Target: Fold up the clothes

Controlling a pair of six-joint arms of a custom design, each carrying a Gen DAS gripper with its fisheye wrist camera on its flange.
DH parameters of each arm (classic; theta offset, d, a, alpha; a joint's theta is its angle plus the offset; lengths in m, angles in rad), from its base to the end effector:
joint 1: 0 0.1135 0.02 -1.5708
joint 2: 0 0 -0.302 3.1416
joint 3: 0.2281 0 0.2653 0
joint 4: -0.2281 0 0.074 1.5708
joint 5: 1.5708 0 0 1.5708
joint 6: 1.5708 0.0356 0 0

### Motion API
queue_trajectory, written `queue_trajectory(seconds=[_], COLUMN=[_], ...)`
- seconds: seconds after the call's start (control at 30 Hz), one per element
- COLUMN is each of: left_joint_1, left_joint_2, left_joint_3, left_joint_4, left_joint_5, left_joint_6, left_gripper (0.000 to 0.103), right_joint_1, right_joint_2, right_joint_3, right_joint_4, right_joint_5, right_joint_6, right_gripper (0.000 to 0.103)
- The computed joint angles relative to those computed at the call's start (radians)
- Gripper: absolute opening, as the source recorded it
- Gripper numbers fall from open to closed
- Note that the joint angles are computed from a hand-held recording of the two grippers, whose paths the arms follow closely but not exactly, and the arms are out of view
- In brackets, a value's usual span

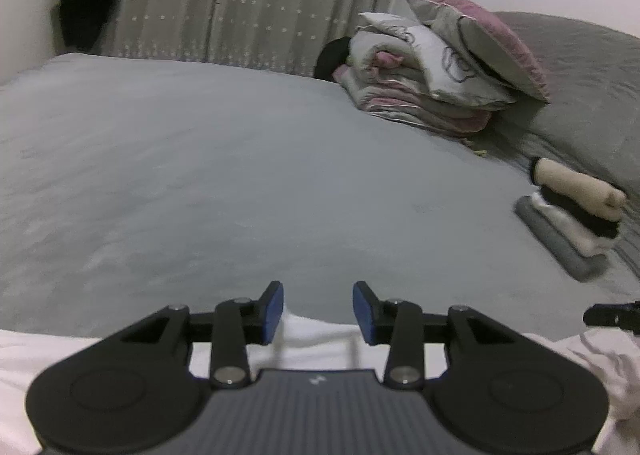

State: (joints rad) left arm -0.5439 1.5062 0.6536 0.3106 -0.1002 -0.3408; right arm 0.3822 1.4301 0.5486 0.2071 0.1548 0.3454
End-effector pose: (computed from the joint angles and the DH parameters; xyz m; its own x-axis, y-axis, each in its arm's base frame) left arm 0.2667 -0.1571 0.2033 -0.5636 -0.0478 -0.8247 0.2686 0.9335 -0.2377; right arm 0.2559 0.0969 0.1831 -0.6321 0.1065 -0.7675 -0.0454 0.9837 0.1739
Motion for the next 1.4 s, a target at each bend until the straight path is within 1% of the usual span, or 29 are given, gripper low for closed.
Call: queue_trajectory(seconds=[0.13, 0.27, 0.5, 0.63, 0.7, 0.77, 0.8, 0.83, 0.93, 1.03, 1.1, 1.27, 1.33, 1.4], left_joint_1=[-0.050, -0.115, -0.211, -0.240, -0.257, -0.272, -0.280, -0.287, -0.303, -0.314, -0.318, -0.320, -0.325, -0.335], left_joint_2=[-0.004, 0.002, 0.046, 0.090, 0.112, 0.136, 0.145, 0.154, 0.170, 0.175, 0.174, 0.173, 0.176, 0.183], left_joint_3=[0.013, 0.028, 0.067, 0.098, 0.111, 0.130, 0.138, 0.145, 0.155, 0.158, 0.159, 0.151, 0.144, 0.143], left_joint_4=[-0.022, -0.044, -0.067, -0.068, -0.065, -0.066, -0.068, -0.069, -0.071, -0.076, -0.079, -0.040, -0.008, 0.016], left_joint_5=[0.009, -0.007, -0.011, 0.011, 0.015, 0.016, 0.017, 0.019, 0.027, 0.033, 0.039, 0.091, 0.117, 0.140], left_joint_6=[0.019, 0.054, 0.092, 0.081, 0.075, 0.076, 0.076, 0.075, 0.087, 0.102, 0.107, 0.097, 0.099, 0.101], left_gripper=[0.039, 0.039, 0.039, 0.039, 0.039, 0.039, 0.039, 0.039, 0.039, 0.039, 0.039, 0.039, 0.039, 0.039], right_joint_1=[-0.087, -0.192, -0.392, -0.446, -0.452, -0.437, -0.427, -0.424, -0.373, -0.302, -0.210, -0.053, -0.020, -0.020], right_joint_2=[-0.112, -0.211, -0.316, -0.379, -0.391, -0.388, -0.380, -0.369, -0.390, -0.470, -0.557, -0.712, -0.752, -0.773], right_joint_3=[-0.059, -0.117, -0.161, -0.180, -0.187, -0.194, -0.197, -0.199, -0.212, -0.236, -0.263, -0.306, -0.315, -0.315], right_joint_4=[-0.047, -0.095, -0.203, -0.280, -0.301, -0.309, -0.307, -0.304, -0.317, -0.346, -0.376, -0.460, -0.494, -0.529], right_joint_5=[0.002, -0.028, -0.195, -0.250, -0.257, -0.243, -0.234, -0.231, -0.175, -0.084, 0.002, 0.076, 0.081, 0.051], right_joint_6=[-0.016, -0.056, -0.135, -0.179, -0.206, -0.229, -0.242, -0.263, -0.296, -0.314, -0.338, -0.415, -0.442, -0.464], right_gripper=[0.044, 0.044, 0.044, 0.044, 0.043, 0.038, 0.032, 0.022, 0.007, 0.006, 0.005, 0.005, 0.005, 0.006])
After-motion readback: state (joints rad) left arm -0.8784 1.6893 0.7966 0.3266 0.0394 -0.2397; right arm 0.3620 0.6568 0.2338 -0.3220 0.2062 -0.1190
